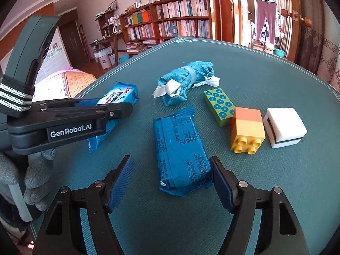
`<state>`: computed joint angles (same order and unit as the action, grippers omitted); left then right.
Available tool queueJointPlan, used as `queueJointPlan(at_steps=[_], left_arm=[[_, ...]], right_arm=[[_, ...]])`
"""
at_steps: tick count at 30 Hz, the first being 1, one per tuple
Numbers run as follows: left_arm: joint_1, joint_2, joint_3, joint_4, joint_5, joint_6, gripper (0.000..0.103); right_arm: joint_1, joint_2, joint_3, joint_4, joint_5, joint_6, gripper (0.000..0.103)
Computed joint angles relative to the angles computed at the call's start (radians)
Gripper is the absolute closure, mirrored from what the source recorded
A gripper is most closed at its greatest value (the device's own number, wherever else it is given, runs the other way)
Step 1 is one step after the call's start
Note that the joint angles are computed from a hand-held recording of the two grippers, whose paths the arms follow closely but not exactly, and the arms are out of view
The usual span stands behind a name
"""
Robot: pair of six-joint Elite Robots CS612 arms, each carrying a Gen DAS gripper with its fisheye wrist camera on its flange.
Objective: Organize objects
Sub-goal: 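Lower the right tool over the dark blue wrapped packet and grasp it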
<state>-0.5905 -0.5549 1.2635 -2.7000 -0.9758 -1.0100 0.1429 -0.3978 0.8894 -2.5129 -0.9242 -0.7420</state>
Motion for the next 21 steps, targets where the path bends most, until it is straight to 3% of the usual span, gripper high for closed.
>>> queueJointPlan(at_steps=[7,12,16,21], left_arm=[[-0.001,0.0,0.0,-0.002,0.0,0.009,0.058],[0.0,0.001,0.001,-0.005,-0.005,0.014,0.058],[-0.002,0.003,-0.004,-0.003,-0.005,0.019,0.058],[-0.004,0.004,-0.006,-0.006,-0.006,0.027,0.058]], right_arm=[[0.024,0.021,-0.024,-0.083,-0.104,0.064,0.031],[0.038,0.026,-0.026,-0.128,-0.172,0.08,0.043],[0.04,0.019,-0.008,-0.148,-0.17,0.062,0.058],[0.033,0.003,0.022,-0.146,-0.151,0.06,0.061]])
